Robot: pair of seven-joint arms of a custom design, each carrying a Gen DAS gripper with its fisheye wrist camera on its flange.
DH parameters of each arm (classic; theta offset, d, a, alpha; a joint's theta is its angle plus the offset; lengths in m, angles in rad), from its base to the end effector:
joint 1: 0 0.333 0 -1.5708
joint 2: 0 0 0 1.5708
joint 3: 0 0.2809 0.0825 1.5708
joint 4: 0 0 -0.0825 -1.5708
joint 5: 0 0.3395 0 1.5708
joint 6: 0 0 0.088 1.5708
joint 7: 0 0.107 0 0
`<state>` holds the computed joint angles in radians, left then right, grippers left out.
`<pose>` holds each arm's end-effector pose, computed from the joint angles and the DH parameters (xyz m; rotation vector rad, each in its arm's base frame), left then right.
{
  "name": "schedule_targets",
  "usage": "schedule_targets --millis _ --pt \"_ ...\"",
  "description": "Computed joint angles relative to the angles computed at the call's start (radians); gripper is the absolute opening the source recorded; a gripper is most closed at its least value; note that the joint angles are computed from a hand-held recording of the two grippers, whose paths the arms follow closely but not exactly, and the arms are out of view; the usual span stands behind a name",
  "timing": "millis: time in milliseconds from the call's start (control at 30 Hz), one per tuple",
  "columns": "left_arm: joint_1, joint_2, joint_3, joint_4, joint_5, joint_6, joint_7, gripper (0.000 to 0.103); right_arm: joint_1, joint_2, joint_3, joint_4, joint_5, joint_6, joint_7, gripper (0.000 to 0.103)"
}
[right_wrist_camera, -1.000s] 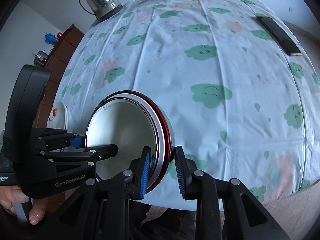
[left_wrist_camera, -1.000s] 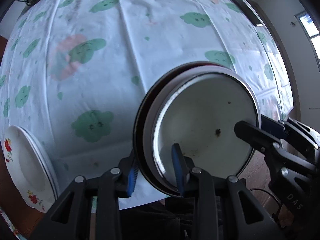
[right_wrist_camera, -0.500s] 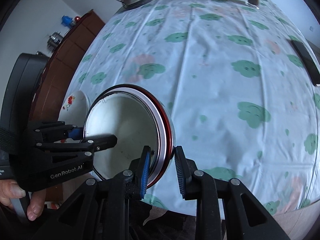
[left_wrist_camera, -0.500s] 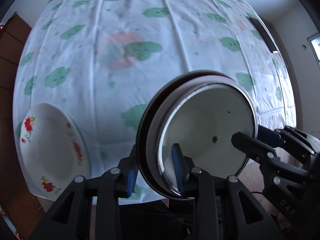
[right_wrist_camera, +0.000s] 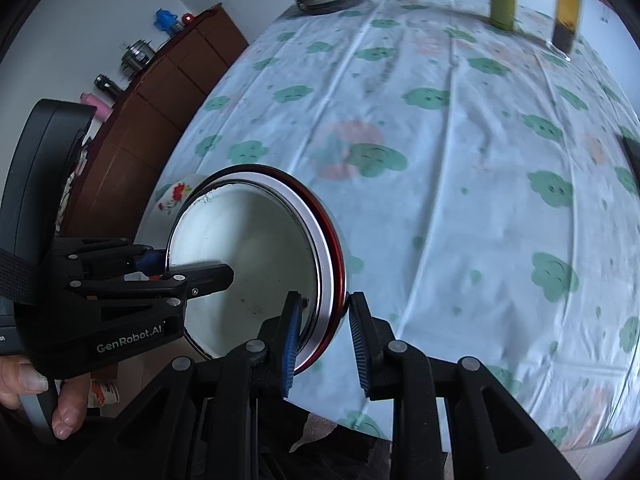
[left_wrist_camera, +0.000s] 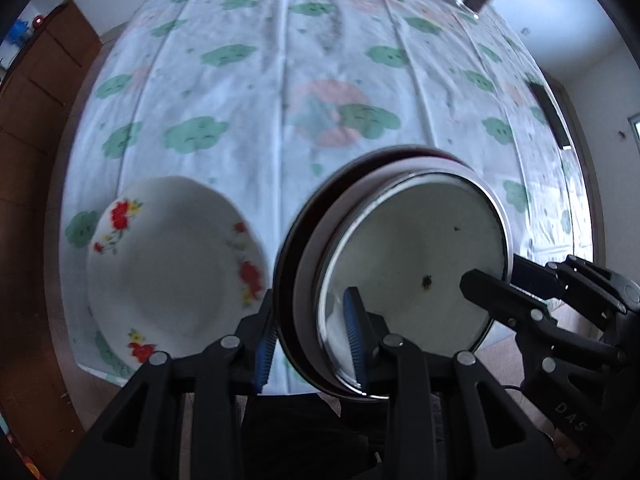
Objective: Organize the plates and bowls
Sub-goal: 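Carry the stacked bowls over the white floral plates with both grippers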
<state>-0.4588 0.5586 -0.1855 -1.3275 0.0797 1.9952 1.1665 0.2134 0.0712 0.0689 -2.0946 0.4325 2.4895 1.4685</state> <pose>0.5503 -0.3750 0.4084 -1.9361 2.4547 -0.1877 0.5259 0.1499 0.4116 -1.9791 1.8264 0.0578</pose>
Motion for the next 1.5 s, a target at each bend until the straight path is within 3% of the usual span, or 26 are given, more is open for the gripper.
schedule_targets --millis 700,1500 --pt "0.121 -0.204 0.009 -0.294 -0.02 0.101 -0.024 0.03 0.052 0.158 0.072 0.228 -0.073 -0.064 0.036 0.027" --pt "0.199 -0.233 0.024 -0.372 -0.038 0.105 -0.024 0.03 0.083 0.344 0.116 0.477 -0.144 -0.187 0.043 0.027"
